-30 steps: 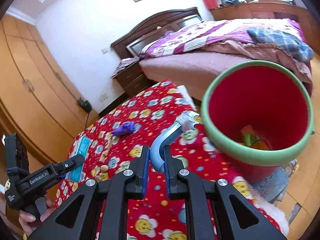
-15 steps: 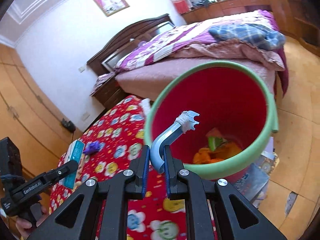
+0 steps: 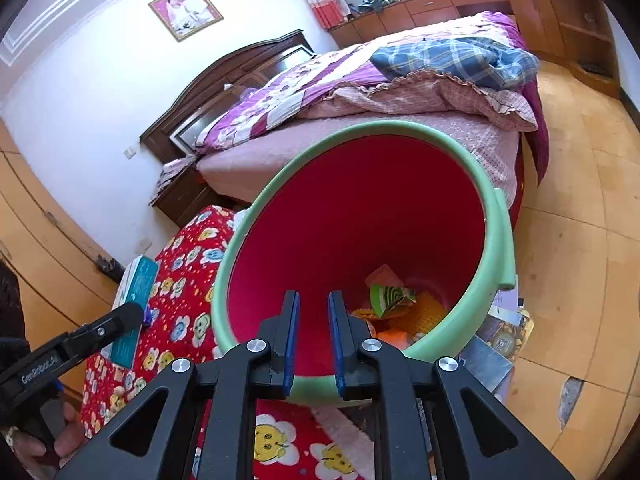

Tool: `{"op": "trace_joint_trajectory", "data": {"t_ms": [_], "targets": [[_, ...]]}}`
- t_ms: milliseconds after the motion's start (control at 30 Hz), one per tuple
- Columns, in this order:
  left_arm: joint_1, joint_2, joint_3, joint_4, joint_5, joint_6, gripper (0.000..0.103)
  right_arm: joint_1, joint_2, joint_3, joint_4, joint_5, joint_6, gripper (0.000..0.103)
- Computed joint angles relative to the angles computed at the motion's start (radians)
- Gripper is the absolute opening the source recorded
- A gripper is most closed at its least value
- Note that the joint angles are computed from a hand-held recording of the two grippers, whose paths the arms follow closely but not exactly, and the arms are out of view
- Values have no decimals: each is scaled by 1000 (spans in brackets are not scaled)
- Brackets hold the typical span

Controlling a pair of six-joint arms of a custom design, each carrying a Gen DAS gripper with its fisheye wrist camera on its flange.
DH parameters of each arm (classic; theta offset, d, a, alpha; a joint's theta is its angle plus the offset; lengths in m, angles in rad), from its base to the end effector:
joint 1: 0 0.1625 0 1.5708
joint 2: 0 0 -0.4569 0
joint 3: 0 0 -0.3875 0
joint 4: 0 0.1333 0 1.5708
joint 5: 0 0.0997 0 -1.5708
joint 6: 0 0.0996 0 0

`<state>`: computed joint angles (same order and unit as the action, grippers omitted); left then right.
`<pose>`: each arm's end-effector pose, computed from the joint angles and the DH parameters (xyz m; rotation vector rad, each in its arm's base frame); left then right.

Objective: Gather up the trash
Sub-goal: 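Open the left tool to drop the white box while the right tool drops the blue piece, then move both open tools back to the items on the bedspread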

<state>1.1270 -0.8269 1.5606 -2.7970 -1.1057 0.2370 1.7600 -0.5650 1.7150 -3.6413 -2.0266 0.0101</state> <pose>-0.1515 -0.7331 0.2079 0.7336 2.5421 -0.7249 0.2149 -0.6468 0.0786 -0.0626 -2.5114 1.2888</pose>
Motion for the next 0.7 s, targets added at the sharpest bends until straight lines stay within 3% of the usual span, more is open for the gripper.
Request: {"op": "trace_joint_trajectory", "data": {"t_ms": [467, 600, 700], "targets": [[-5, 108, -116, 94, -44, 28, 52, -11, -14, 42, -73, 19, 5, 22], [-4, 114, -111, 81, -43, 24, 62, -15, -18, 46, -79, 24, 6, 24], [-6, 104, -96, 68, -44, 29, 62, -16, -19, 48, -79, 28, 10, 24]]}}
